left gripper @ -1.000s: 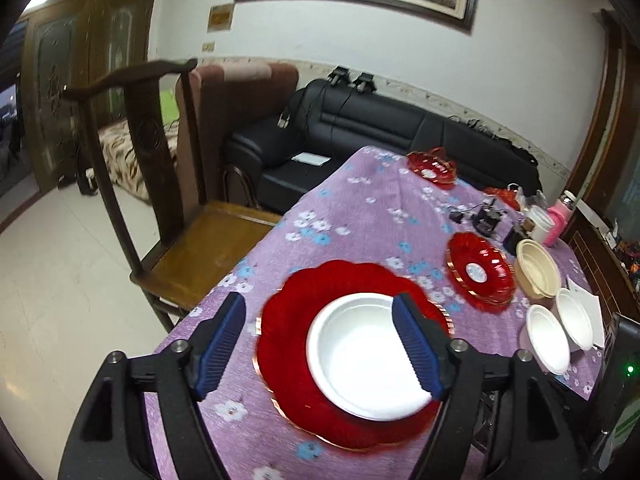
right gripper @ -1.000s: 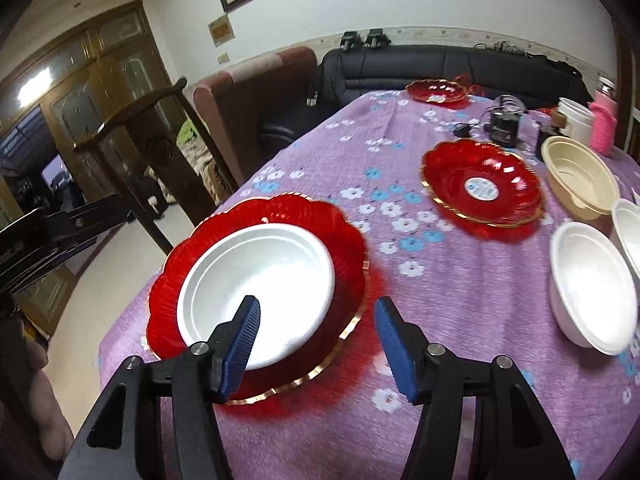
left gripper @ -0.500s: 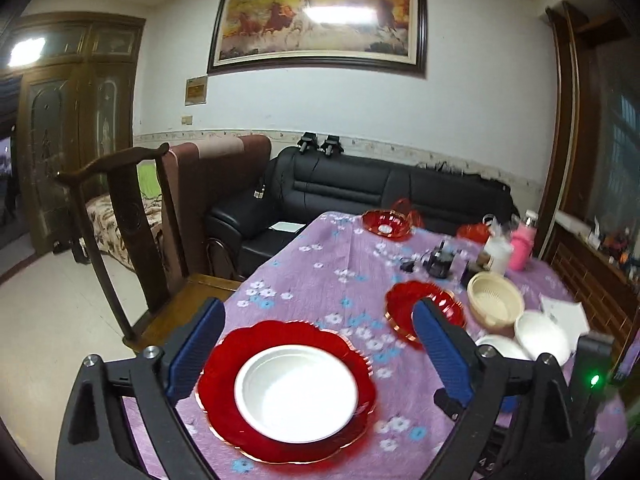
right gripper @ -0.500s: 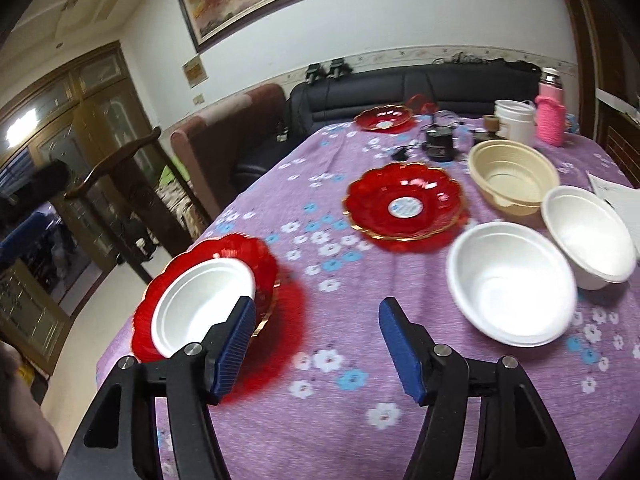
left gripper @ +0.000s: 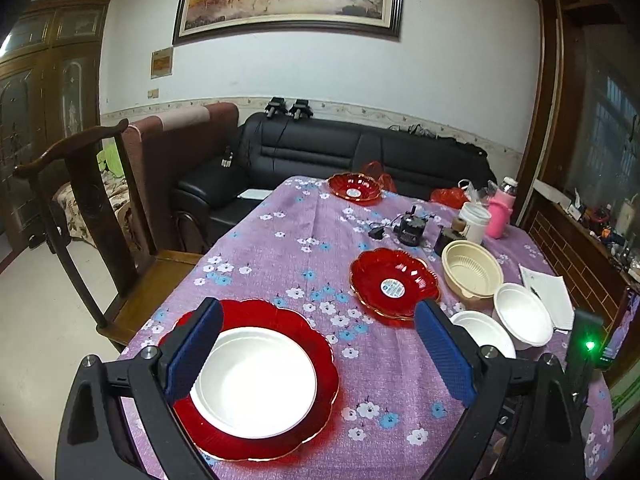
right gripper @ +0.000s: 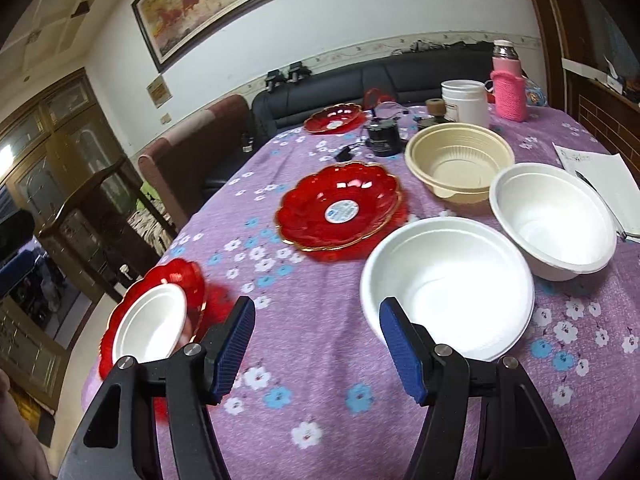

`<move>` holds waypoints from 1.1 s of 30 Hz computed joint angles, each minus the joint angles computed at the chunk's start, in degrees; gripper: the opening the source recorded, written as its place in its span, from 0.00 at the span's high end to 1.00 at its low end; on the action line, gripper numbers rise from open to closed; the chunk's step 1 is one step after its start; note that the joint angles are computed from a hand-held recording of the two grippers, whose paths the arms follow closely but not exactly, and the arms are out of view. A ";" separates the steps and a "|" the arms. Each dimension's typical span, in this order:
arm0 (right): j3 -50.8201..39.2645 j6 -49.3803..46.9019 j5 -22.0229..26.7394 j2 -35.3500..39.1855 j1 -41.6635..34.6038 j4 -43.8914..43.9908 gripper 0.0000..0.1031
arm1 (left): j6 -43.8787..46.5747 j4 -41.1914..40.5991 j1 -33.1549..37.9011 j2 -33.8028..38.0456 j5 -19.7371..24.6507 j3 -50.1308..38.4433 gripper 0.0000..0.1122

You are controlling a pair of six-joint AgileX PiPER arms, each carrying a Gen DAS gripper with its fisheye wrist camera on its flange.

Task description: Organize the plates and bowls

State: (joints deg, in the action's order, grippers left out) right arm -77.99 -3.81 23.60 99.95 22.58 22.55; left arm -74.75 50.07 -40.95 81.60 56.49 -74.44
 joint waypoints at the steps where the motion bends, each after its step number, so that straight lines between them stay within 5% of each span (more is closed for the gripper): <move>1: -0.85 -0.18 0.43 0.55 -0.30 0.05 0.33 | 0.86 -0.87 0.81 0.58 -0.49 -0.50 0.14; 11: -13.34 -0.90 5.01 8.17 -2.44 1.33 0.33 | 10.65 -10.10 8.71 5.52 -5.26 -5.30 0.14; 23: -31.95 -3.69 15.31 21.15 -13.20 16.55 0.33 | 29.06 -29.09 21.12 20.68 -4.58 -23.63 0.14; 28: -48.25 0.39 26.88 31.11 -14.28 16.52 0.32 | 37.21 -41.05 26.06 33.09 0.64 -39.00 0.14; 33: -64.51 7.70 35.40 40.30 -14.51 16.26 0.32 | 42.08 -50.49 28.79 48.65 11.54 -60.98 0.14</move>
State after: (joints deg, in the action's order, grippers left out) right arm -142.50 3.89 59.00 140.25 8.07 38.81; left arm -32.66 -0.42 -12.16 130.25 68.03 -135.41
